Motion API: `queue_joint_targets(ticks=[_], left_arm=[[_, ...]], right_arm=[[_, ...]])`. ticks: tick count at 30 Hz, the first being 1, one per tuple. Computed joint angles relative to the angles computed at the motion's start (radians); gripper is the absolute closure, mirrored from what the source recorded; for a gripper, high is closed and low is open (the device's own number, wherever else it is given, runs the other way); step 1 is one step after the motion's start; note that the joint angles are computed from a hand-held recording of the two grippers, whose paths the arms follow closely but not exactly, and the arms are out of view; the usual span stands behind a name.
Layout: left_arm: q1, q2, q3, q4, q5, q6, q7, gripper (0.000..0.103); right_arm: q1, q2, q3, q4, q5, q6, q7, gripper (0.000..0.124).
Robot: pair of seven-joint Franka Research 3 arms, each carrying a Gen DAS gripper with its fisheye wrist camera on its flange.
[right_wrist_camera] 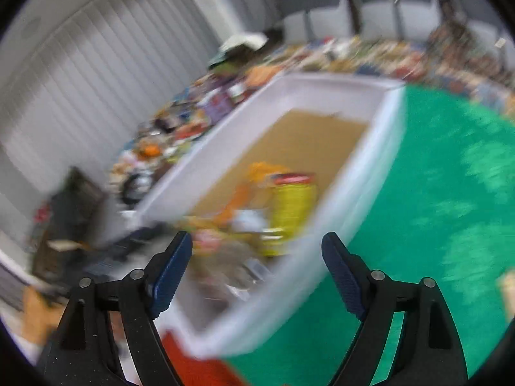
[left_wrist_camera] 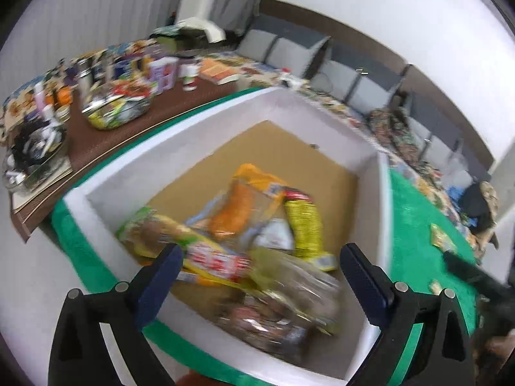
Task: Organize snacks
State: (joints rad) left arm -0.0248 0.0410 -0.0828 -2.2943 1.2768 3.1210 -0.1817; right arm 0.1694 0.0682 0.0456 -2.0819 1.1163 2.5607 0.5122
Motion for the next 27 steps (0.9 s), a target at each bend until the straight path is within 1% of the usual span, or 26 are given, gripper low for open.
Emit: queue_joint_targets(ticks=[1, 2, 3, 4, 6, 7, 9, 10, 11, 12, 13, 14, 15, 16, 17, 18, 19, 20, 22, 23, 24, 27], left_arm=[[-0.008, 0.000, -0.006, 0.008, 0.014, 0.007, -0.009, 0.006], [-0.018, 0.001, -0.014, 0.018, 0.031, 0.015, -0.020, 0.006], [-0.028, 0.004, -0.021, 0.030, 0.045, 0.026, -0.028, 0.006], [-0.045, 0.011, -0.033, 0.046, 0.063, 0.039, -0.038, 0.005], [-0.080, 0.033, -0.053, 0.081, 0.059, 0.058, -0.015, 0.004], [-0.097, 0.044, -0.063, 0.095, 0.028, 0.061, 0.020, 0.002], [-0.138, 0.080, -0.081, 0.133, -0.028, 0.073, 0.094, 0.001], [-0.139, 0.108, -0.118, 0.151, -0.115, 0.079, 0.196, 0.000], [-0.129, 0.135, -0.161, 0.167, -0.194, 0.077, 0.290, 0.000], [-0.108, 0.174, -0.223, 0.192, -0.277, 0.062, 0.395, 0.000], [-0.095, 0.221, -0.281, 0.230, -0.343, 0.023, 0.489, 0.000], [-0.102, 0.263, -0.309, 0.268, -0.381, -0.017, 0.549, 0.000], [-0.120, 0.308, -0.322, 0.310, -0.407, -0.056, 0.595, 0.000], [-0.146, 0.368, -0.331, 0.367, -0.430, -0.105, 0.641, 0.000], [-0.170, 0.411, -0.332, 0.409, -0.451, -0.144, 0.672, 0.000], [-0.197, 0.459, -0.333, 0.459, -0.475, -0.195, 0.706, 0.000], [-0.222, 0.496, -0.327, 0.499, -0.494, -0.234, 0.730, 0.000], [-0.247, 0.537, -0.320, 0.546, -0.511, -0.277, 0.758, 0.001], [-0.311, 0.597, -0.281, 0.624, -0.525, -0.344, 0.781, 0.001], [-0.335, 0.619, -0.261, 0.652, -0.532, -0.366, 0.790, 0.001], [-0.361, 0.648, -0.239, 0.692, -0.540, -0.392, 0.799, 0.001], [-0.426, 0.706, -0.171, 0.771, -0.557, -0.436, 0.808, 0.001]], right_arm=[[-0.004, -0.009, -0.006, -0.041, 0.003, 0.080, -0.048, 0.038], [-0.011, -0.011, -0.015, -0.073, 0.001, 0.143, -0.081, 0.039], [-0.021, -0.003, -0.027, -0.115, -0.015, 0.230, -0.100, 0.039], [-0.030, 0.016, -0.034, -0.134, -0.037, 0.282, -0.096, 0.039], [-0.067, 0.045, -0.061, -0.192, -0.092, 0.381, -0.075, 0.039], [-0.090, 0.053, -0.064, -0.210, -0.090, 0.411, -0.079, 0.039], [-0.162, 0.068, -0.065, -0.238, -0.011, 0.461, -0.163, 0.039], [-0.203, 0.079, -0.061, -0.245, 0.064, 0.488, -0.233, 0.039], [-0.235, 0.086, -0.065, -0.248, 0.098, 0.496, -0.268, 0.039], [-0.259, 0.096, -0.068, -0.248, 0.126, 0.508, -0.289, 0.039], [-0.286, 0.102, -0.076, -0.247, 0.146, 0.513, -0.306, 0.039], [-0.307, 0.107, -0.078, -0.245, 0.170, 0.515, -0.325, 0.039], [-0.331, 0.117, -0.079, -0.237, 0.208, 0.516, -0.354, 0.039], [-0.346, 0.122, -0.089, -0.227, 0.207, 0.502, -0.348, 0.039], [-0.361, 0.119, -0.092, -0.219, 0.220, 0.481, -0.350, 0.039], [-0.372, 0.124, -0.089, -0.210, 0.267, 0.489, -0.385, 0.039], [-0.371, 0.125, -0.091, -0.207, 0.274, 0.493, -0.385, 0.039], [-0.381, 0.128, -0.087, -0.198, 0.328, 0.488, -0.441, 0.038], [-0.379, 0.129, -0.088, -0.189, 0.434, 0.488, -0.556, 0.037], [-0.373, 0.130, -0.097, -0.189, 0.461, 0.483, -0.583, 0.037], [-0.364, 0.130, -0.106, -0.188, 0.462, 0.482, -0.581, 0.037], [-0.349, 0.126, -0.126, -0.193, 0.480, 0.475, -0.600, 0.037]])
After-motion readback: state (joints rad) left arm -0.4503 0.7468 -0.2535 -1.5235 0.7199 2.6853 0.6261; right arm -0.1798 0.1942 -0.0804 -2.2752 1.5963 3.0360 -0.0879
